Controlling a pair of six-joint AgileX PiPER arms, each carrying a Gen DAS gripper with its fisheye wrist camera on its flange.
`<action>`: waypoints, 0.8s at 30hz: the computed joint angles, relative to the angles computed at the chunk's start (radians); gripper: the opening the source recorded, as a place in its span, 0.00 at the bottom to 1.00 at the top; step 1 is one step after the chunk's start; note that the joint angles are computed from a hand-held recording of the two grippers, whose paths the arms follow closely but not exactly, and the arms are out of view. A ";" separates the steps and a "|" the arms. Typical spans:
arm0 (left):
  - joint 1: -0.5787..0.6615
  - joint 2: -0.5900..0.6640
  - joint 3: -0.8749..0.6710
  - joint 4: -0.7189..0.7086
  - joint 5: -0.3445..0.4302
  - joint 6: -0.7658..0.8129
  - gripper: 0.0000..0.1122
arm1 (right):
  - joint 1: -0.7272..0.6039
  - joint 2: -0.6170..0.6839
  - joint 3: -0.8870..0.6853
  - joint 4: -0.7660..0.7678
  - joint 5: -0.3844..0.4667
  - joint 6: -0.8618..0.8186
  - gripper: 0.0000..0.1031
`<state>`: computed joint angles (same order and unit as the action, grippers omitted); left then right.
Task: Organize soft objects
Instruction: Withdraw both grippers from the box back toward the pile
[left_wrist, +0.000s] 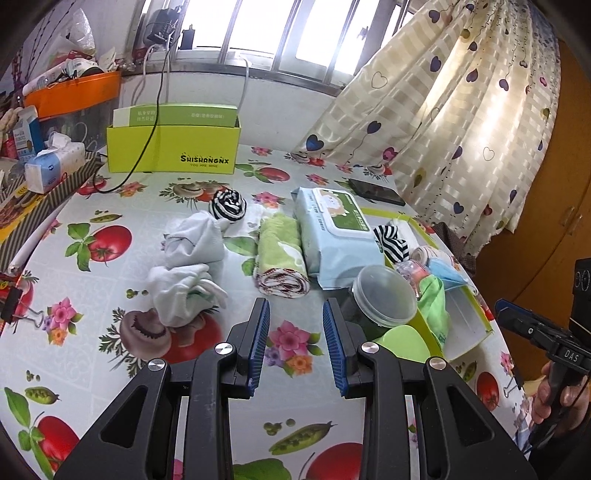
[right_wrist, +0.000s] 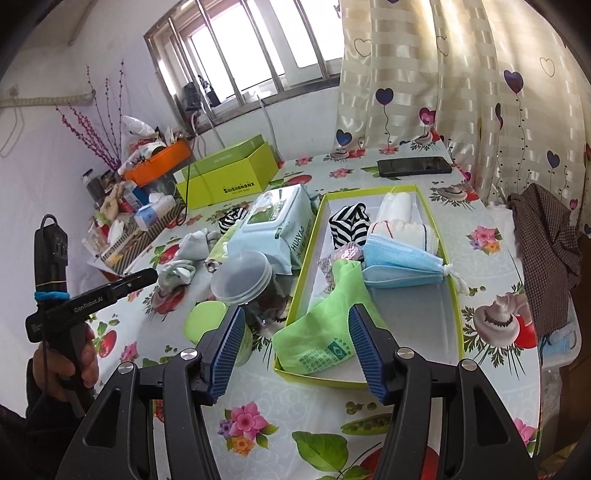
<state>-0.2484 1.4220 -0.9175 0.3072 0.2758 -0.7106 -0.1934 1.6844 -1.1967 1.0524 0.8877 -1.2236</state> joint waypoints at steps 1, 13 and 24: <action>0.001 -0.003 0.003 0.001 0.000 -0.001 0.28 | 0.000 0.000 0.000 0.000 0.000 0.000 0.57; 0.034 -0.050 0.049 0.040 -0.005 -0.025 0.40 | 0.056 -0.052 0.002 -0.034 -0.030 0.003 0.57; 0.144 0.007 0.042 0.082 -0.010 -0.031 0.46 | 0.132 -0.008 -0.054 -0.066 -0.055 0.040 0.56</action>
